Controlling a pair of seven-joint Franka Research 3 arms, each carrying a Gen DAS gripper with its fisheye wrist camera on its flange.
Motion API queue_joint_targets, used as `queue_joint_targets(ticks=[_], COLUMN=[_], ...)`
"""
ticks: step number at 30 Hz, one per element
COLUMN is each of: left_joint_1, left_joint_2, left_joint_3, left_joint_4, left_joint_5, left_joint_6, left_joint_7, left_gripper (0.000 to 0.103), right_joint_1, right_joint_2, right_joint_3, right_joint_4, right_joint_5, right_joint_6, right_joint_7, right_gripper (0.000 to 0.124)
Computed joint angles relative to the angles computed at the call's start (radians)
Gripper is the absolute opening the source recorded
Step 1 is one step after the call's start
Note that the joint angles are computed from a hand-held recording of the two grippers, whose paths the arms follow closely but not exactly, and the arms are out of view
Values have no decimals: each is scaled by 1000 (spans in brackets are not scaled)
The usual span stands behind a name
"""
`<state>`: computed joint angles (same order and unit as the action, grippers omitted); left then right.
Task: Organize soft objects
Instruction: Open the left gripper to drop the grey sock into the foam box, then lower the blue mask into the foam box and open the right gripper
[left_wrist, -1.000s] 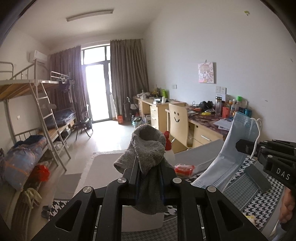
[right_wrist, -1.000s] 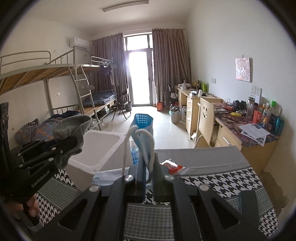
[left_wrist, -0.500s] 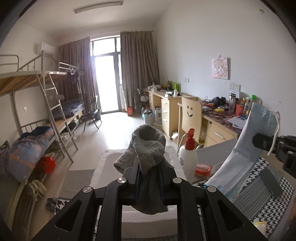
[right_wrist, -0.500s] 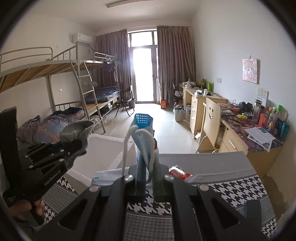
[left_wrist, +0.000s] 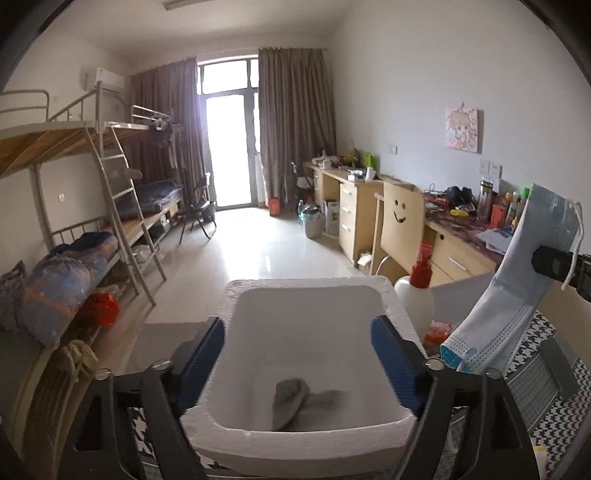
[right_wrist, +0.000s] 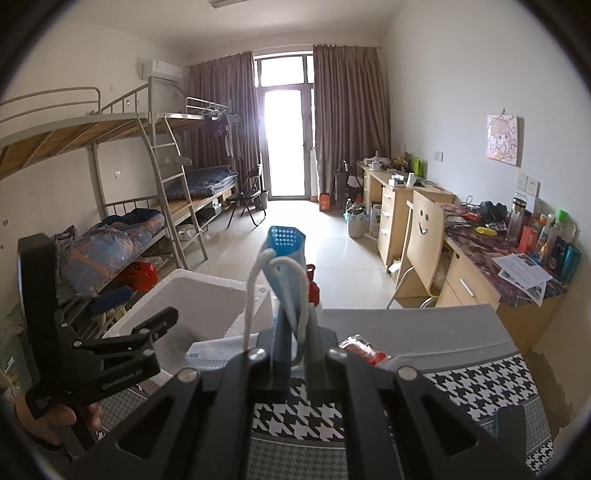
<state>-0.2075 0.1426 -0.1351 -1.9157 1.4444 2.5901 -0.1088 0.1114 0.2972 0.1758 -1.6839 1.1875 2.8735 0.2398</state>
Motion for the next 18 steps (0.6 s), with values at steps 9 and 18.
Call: queue_joint_targets(ticks=[9, 18], left_joint_1=[20, 43], left_joint_2=[-77, -139], left_joint_3=[-11, -38], left_joint_4=[-81, -153], left_joint_5=[50, 72], left_joint_6=[-49, -95], left_joint_7=[-92, -149], left_gripper=[101, 102], right_joint_1=[19, 28], right_joint_2=[30, 57], right_joint_3=[7, 28], right_joint_4=[47, 76], right_joint_5=[-75, -153], right_joint_6=[9, 15], right_joint_7=[59, 117], right_gripper=[8, 8])
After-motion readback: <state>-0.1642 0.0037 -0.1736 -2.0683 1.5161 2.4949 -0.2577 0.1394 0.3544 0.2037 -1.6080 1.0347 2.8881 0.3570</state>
